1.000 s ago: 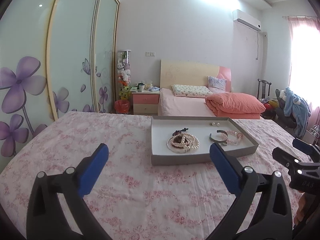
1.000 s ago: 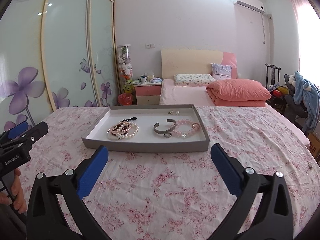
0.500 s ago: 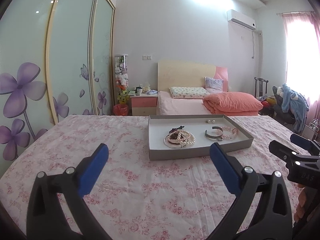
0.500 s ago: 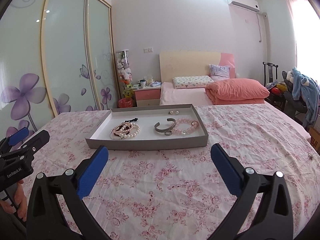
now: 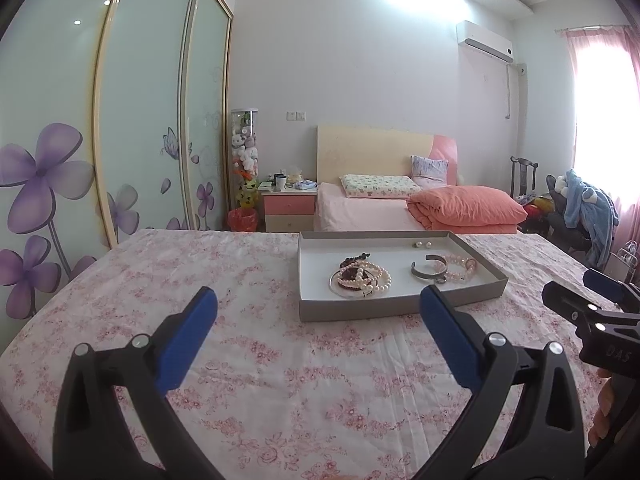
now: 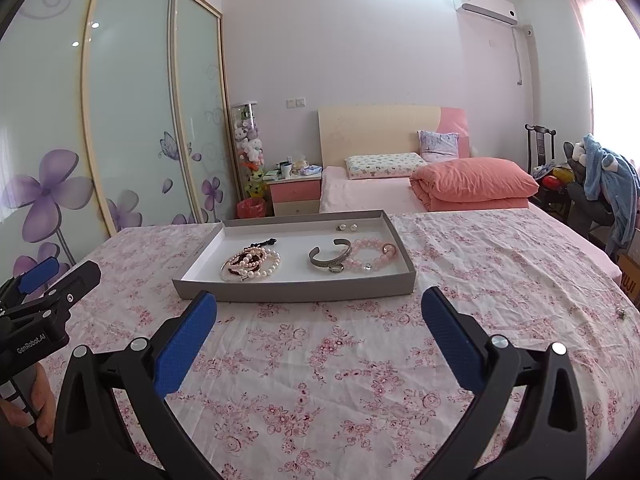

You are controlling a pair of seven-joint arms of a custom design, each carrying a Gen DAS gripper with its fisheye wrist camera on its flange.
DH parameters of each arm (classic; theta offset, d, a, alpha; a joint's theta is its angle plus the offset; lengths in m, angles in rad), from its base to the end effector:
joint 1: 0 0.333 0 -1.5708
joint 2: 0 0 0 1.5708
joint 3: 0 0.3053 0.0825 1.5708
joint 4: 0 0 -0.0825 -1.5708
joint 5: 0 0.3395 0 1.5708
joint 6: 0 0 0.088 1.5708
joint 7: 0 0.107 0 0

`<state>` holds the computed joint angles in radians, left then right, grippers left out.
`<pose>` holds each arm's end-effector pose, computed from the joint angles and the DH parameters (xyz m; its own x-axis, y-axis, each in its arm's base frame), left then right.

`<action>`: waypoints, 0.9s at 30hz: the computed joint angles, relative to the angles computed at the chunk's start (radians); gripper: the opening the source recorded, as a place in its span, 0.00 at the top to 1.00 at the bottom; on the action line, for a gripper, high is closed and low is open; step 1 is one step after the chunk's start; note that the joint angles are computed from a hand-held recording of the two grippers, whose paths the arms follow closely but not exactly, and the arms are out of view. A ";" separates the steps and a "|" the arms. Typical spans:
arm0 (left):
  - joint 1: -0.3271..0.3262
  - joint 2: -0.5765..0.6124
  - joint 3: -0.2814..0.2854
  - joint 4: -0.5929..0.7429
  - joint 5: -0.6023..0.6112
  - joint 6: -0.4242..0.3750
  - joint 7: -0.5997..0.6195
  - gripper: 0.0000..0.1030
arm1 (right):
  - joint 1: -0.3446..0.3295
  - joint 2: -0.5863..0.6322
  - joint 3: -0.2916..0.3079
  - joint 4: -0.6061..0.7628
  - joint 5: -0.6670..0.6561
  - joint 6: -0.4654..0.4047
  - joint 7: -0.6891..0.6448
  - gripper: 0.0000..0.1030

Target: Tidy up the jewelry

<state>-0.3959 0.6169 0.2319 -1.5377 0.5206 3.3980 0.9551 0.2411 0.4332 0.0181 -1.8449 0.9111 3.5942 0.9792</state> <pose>0.6631 -0.2123 0.4528 -0.2825 -0.9592 0.0129 -0.3406 0.0878 -0.9361 0.6142 0.0580 0.4380 -0.1680 -0.9793 -0.1133 -0.3625 0.1683 -0.9167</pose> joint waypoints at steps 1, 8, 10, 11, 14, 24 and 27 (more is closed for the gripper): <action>0.004 0.000 -0.006 0.002 0.001 -0.005 0.001 0.04 | 0.003 0.001 -0.003 0.002 0.004 -0.001 -0.003 0.02; 0.024 0.006 -0.033 0.017 0.025 -0.025 -0.010 0.04 | 0.001 0.001 -0.001 0.001 -0.001 -0.002 0.000 0.02; 0.024 0.008 -0.031 0.020 0.031 -0.027 -0.016 0.04 | 0.000 0.001 0.000 0.001 -0.002 -0.002 0.001 0.02; 0.023 0.007 -0.030 0.020 0.033 -0.027 -0.019 0.04 | 0.003 0.002 -0.003 0.003 0.001 -0.003 -0.002 0.02; 0.027 0.013 -0.033 0.030 0.040 -0.035 -0.028 0.04 | 0.005 0.002 -0.005 0.004 0.004 -0.004 -0.004 0.02; 0.035 0.019 -0.039 0.043 0.072 -0.050 -0.060 0.04 | 0.013 0.005 -0.006 0.002 0.016 -0.004 -0.011 0.02; 0.046 0.023 -0.053 0.052 0.083 -0.058 -0.067 0.04 | 0.016 0.006 -0.007 0.003 0.020 -0.005 -0.014 0.02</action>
